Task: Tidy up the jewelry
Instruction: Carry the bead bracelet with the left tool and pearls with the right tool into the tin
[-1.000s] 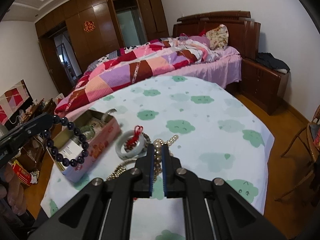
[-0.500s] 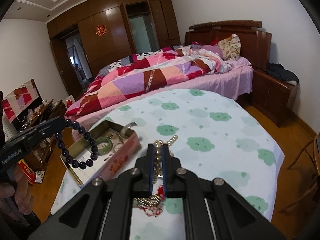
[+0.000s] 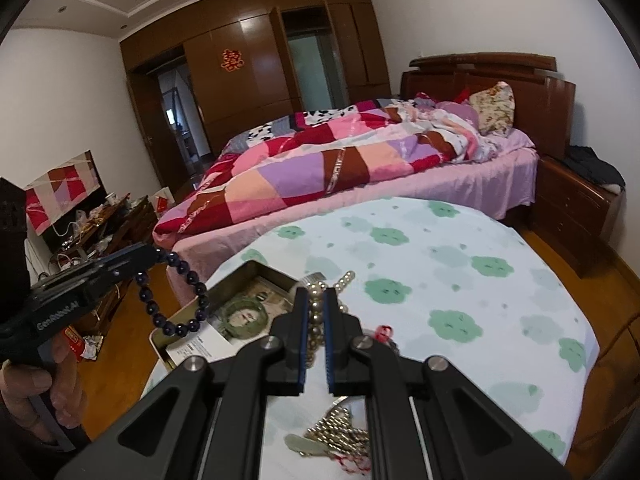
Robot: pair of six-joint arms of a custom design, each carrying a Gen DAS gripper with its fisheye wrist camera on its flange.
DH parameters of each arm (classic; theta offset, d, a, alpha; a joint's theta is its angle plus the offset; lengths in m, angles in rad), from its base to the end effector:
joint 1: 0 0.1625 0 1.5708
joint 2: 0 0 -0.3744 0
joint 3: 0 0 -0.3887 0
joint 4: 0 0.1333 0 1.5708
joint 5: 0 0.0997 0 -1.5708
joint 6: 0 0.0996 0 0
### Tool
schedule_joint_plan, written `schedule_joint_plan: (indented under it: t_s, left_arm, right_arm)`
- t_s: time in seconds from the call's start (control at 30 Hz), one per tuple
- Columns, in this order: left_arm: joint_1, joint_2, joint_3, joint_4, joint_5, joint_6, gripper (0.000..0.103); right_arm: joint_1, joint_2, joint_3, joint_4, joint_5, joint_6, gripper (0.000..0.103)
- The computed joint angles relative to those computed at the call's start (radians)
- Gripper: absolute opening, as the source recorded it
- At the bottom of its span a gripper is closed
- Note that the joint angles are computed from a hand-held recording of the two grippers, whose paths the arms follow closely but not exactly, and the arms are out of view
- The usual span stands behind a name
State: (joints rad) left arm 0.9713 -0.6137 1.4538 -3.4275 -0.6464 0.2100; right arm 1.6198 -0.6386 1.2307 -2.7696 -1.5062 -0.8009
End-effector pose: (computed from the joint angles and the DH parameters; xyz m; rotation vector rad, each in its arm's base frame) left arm -0.2018 -0.6724 0.1419 0.2881 2.1370 -1.3360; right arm 0.1769 -0.7540 0.1439 1.2018 -2.5859 0.8640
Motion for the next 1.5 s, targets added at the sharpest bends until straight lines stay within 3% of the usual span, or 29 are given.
schedule_joint_plan:
  t_s: [0.63, 1.5]
  left_arm:
    - [0.068, 0.024, -0.059, 0.079, 0.008, -0.035, 0.013]
    - [0.116, 0.060, -0.119, 0.191, -0.002, -0.082, 0.013]
  right_arm:
    - [0.050, 0.111, -0.071, 0.005, -0.029, -0.038, 0.009]
    - [0.056, 0.212, -0.151, 0.051, -0.133, -0.039, 0.009]
